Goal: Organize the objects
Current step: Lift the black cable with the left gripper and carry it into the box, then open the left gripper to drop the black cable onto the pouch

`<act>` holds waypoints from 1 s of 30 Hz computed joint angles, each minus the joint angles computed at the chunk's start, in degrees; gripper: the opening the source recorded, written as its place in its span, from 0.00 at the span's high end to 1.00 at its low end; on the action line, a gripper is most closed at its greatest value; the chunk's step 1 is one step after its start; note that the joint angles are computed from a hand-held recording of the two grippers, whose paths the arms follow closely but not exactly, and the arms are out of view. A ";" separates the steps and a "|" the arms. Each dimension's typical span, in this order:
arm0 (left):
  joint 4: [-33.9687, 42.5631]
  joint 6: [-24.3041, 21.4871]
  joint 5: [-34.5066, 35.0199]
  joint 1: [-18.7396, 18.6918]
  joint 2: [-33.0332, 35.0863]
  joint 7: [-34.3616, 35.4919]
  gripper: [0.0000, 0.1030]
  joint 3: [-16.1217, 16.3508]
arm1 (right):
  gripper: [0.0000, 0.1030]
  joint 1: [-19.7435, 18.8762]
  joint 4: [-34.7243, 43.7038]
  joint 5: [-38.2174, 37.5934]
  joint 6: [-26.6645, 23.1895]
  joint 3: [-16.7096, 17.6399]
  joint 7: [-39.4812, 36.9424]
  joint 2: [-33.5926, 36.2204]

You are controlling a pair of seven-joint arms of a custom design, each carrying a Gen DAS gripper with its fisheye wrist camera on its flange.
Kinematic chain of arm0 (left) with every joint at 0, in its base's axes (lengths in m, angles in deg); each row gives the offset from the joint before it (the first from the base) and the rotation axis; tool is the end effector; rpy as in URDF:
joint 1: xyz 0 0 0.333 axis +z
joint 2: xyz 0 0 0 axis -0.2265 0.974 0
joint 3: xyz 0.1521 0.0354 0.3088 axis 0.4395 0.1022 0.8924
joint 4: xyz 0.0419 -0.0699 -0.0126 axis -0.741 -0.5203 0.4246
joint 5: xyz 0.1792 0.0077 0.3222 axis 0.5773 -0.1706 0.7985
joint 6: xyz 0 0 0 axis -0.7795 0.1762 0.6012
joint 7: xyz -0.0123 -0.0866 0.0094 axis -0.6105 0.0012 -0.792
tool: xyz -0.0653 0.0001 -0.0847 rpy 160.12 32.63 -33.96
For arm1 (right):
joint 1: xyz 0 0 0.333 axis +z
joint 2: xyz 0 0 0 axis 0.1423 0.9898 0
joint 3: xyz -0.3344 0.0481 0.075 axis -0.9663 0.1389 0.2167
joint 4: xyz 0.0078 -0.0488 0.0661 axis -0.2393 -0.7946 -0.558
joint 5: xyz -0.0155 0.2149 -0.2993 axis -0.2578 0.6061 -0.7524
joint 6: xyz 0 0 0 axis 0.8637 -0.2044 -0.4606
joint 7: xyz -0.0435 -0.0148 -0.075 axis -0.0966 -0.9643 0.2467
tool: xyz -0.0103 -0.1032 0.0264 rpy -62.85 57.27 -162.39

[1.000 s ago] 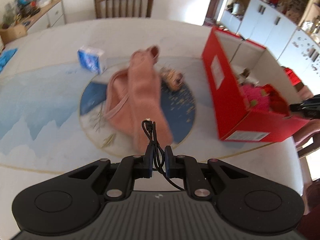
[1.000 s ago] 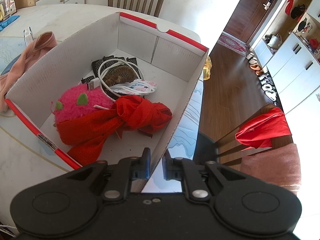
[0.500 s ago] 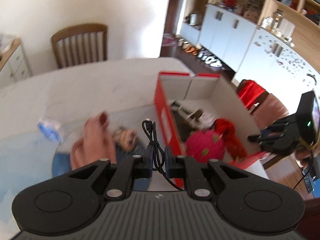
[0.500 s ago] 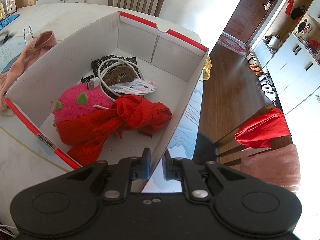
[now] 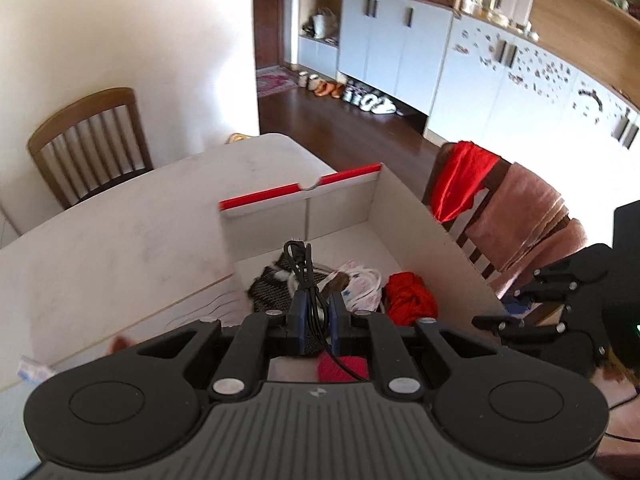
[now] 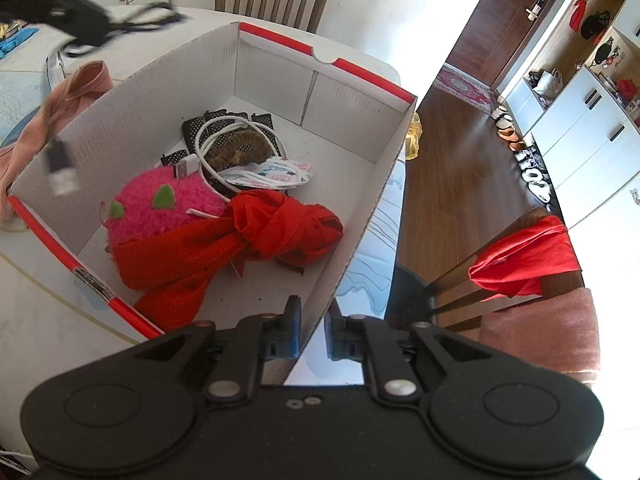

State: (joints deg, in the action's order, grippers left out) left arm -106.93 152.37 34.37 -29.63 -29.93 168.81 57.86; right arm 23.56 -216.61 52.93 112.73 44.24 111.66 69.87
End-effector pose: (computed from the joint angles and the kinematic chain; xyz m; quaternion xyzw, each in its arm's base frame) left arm 0.4820 -0.2602 0.5349 -0.4750 0.8103 -0.3035 0.1606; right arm 0.4397 0.2207 0.4642 -0.8137 0.5206 -0.2146 0.1438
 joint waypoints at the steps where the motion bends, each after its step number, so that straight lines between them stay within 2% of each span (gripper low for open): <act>1: 0.95 -0.17 1.88 0.09 1.03 -0.84 0.90 -0.30 | 0.90 0.00 -0.02 0.05 0.03 -0.03 -0.02 -0.03; 12: 9.66 -2.66 16.22 0.13 12.00 -7.91 0.90 -2.35 | 0.90 0.03 0.09 0.09 -0.04 -0.02 0.08 0.02; 18: 12.86 -6.92 15.61 1.13 15.68 -6.62 0.90 -3.75 | 0.90 0.07 0.27 -0.35 -0.27 0.05 0.58 0.21; 30: 16.32 -10.74 16.91 0.65 19.39 -7.74 0.90 -3.66 | 0.90 0.30 0.41 0.26 -0.34 -0.17 0.14 0.34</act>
